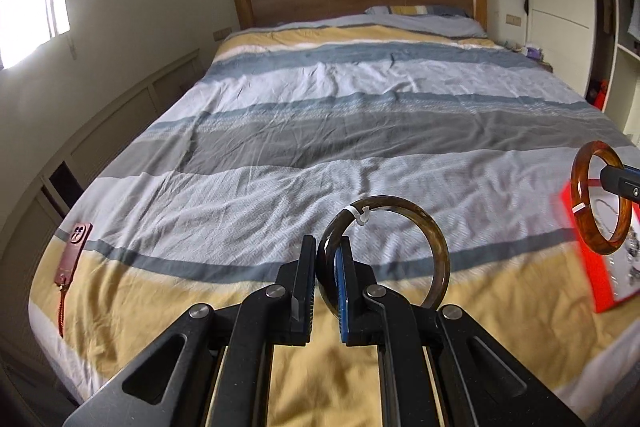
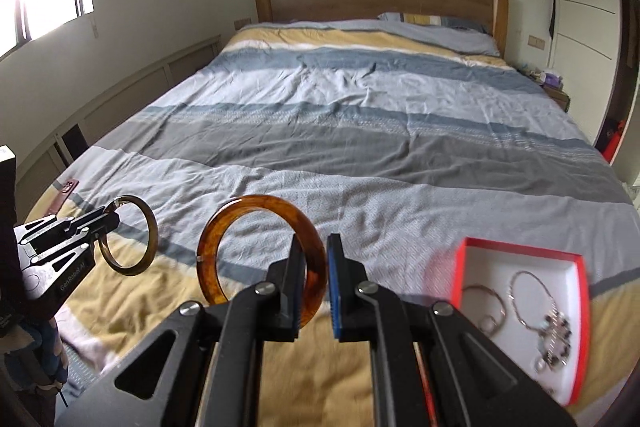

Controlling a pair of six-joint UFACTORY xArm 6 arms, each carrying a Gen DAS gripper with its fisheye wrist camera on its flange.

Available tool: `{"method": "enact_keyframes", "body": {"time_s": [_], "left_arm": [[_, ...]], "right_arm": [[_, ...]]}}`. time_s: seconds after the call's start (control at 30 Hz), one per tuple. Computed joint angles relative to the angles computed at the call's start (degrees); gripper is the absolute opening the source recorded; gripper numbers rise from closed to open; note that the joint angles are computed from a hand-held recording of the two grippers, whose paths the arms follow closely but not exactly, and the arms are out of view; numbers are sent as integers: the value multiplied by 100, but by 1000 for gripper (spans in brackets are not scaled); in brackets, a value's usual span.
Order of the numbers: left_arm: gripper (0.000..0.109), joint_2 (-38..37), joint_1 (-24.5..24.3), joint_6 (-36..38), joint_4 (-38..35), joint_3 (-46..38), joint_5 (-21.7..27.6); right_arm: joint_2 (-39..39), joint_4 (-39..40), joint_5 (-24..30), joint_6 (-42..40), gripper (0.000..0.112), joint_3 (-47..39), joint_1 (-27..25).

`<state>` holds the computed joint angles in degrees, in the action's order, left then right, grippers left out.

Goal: Organize jewelry
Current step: 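Carry both bangles into the red box and open both tools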

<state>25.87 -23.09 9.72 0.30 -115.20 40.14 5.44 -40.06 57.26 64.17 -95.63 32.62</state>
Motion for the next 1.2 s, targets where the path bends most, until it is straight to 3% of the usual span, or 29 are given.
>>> {"method": "enact_keyframes", "body": {"time_s": [0.33, 0.57, 0.77, 0.97, 1.2], "left_arm": [[9, -1531, -436, 350, -497, 1583, -563], [9, -2024, -921, 486, -785, 1897, -520], [9, -1913, -1373, 638, -973, 1722, -360], [9, -1255, -1789, 710, -941, 1061, -76], [9, 130, -2104, 562, -791, -588, 550]], "right_arm": [[-1600, -828, 1110, 989, 9, 1181, 732], [-2547, -1298, 2118, 1531, 9, 1809, 1329], [-3332, -1408, 2793, 1899, 9, 2496, 1582], [-3845, -1084, 2746, 1836, 10, 3175, 1144], [-4177, -436, 1914, 1378, 10, 4017, 127]]}}
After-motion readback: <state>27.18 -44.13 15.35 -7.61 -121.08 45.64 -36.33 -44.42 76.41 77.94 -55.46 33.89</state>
